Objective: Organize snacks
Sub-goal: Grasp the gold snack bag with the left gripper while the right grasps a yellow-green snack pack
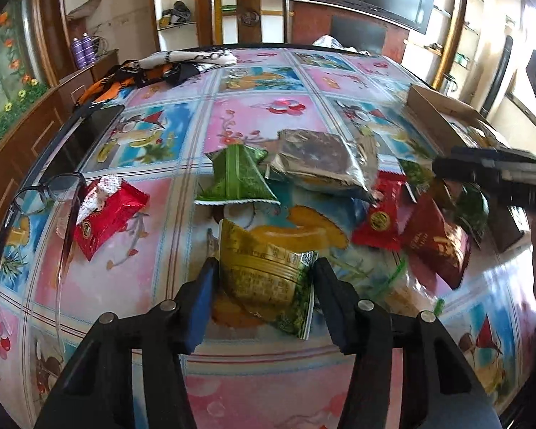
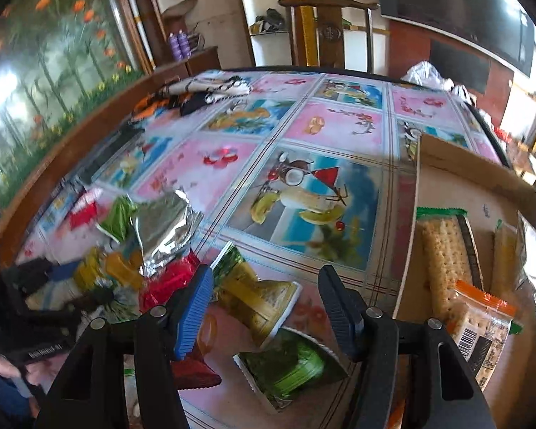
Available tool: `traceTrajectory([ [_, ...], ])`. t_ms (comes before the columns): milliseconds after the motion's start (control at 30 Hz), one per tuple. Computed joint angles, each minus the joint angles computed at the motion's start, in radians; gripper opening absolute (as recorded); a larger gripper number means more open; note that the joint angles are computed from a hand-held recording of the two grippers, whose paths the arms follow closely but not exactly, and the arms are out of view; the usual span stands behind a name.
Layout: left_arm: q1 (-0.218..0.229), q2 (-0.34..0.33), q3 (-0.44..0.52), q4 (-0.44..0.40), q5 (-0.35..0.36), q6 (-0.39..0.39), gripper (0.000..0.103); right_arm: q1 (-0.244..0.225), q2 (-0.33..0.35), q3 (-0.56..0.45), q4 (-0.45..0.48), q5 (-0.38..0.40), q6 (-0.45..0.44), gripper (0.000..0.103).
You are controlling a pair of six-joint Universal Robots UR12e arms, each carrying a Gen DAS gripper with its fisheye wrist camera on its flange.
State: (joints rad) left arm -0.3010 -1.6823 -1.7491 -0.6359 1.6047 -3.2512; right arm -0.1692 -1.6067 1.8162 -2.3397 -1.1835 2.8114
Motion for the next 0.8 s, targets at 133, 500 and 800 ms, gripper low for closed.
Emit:
traceTrajectory([
  [133, 0.002, -0.006, 0.003, 0.012, 0.006, -0.014, 0.052, 0.045, 0.007, 0.013, -0.052, -0.125, -0.036, 0.072],
  [500, 0.001, -0.006, -0.003, 0.033, 0.015, -0.017, 0.051, 0.027, -0.001, 0.013, -0.006, -0.041, -0.048, 0.039],
  [800, -0.001, -0.007, -0.003, 0.035, 0.019, -0.014, 0.051, 0.021, 0.003, 0.013, -0.007, -0.011, -0.027, 0.039],
])
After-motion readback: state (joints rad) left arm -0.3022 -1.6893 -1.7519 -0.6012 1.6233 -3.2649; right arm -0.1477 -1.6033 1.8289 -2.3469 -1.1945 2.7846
